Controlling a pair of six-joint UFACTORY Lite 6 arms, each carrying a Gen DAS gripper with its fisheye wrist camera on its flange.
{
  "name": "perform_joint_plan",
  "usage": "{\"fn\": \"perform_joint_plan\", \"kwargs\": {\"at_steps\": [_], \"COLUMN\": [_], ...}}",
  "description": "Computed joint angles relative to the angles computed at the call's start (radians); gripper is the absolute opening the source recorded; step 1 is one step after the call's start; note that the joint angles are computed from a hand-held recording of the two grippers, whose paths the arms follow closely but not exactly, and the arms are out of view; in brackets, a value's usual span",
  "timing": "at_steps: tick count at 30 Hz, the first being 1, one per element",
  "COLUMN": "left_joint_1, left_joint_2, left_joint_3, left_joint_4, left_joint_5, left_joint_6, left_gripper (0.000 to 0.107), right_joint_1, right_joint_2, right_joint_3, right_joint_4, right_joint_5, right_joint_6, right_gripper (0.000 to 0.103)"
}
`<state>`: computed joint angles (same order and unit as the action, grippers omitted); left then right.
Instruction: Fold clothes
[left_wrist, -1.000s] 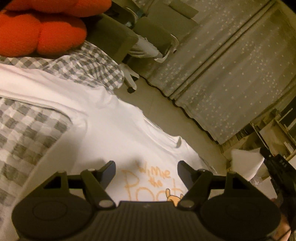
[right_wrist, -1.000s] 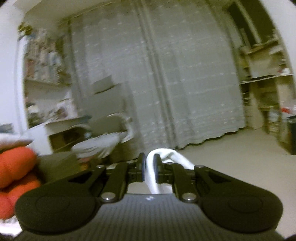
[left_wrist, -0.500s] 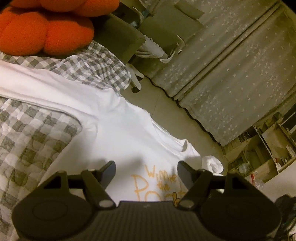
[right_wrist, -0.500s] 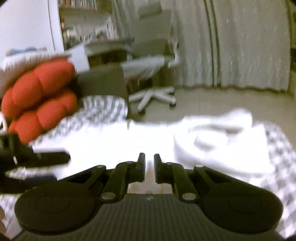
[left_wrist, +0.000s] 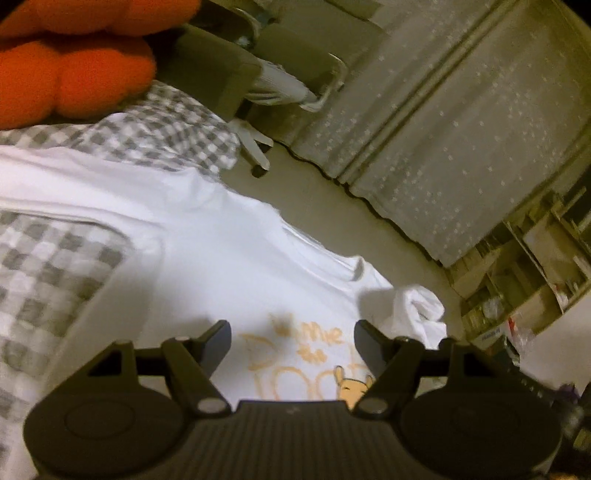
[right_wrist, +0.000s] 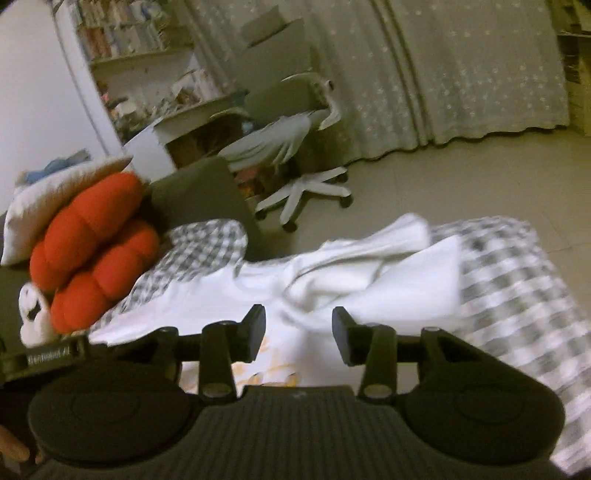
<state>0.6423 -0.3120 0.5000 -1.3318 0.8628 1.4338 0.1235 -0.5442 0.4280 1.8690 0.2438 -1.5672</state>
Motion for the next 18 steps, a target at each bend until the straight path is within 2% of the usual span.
{"fn": "perform_joint_plan", "kwargs": {"at_steps": [4,6,10,14,18], "left_joint_1": [-0.18,-0.292,-0.531,-0.739,-0.891], "left_joint_2": [-0.024,0.007,0.089,0.215,0.339], "left_joint_3": [0.024,0.078,0.221,0.372,0.476], "left_joint_4": [-0.013,-0.015,0.021,0.154,0.348], "left_joint_5": [-0.129,-0.204,-0.38,-0.531,-0.649], "left_joint_6": [0.005,-0.021,-0.078,-0.183,-0.327], "left_gripper": [0.074,0.074,0.074,0.073,0.067], "right_joint_1": [-0.127,-0.172,-0.238,-0.344,-0.428], "right_joint_2": [0.053,0.102,0.259,0.389,0.52], "right_joint_3": [0.021,0.046,0.164,0.22,0.243], "right_joint_4": [-0.054,-0.066,-0.207,-0.141,-0.08], "right_joint_5": [0.067,0.093,0.134,0.282,0.44], "right_joint_6": [0.015,0.01,0.109,0.029,-0.048], "right_gripper": [0.044,0.044,0.044,0.043,0.027]}}
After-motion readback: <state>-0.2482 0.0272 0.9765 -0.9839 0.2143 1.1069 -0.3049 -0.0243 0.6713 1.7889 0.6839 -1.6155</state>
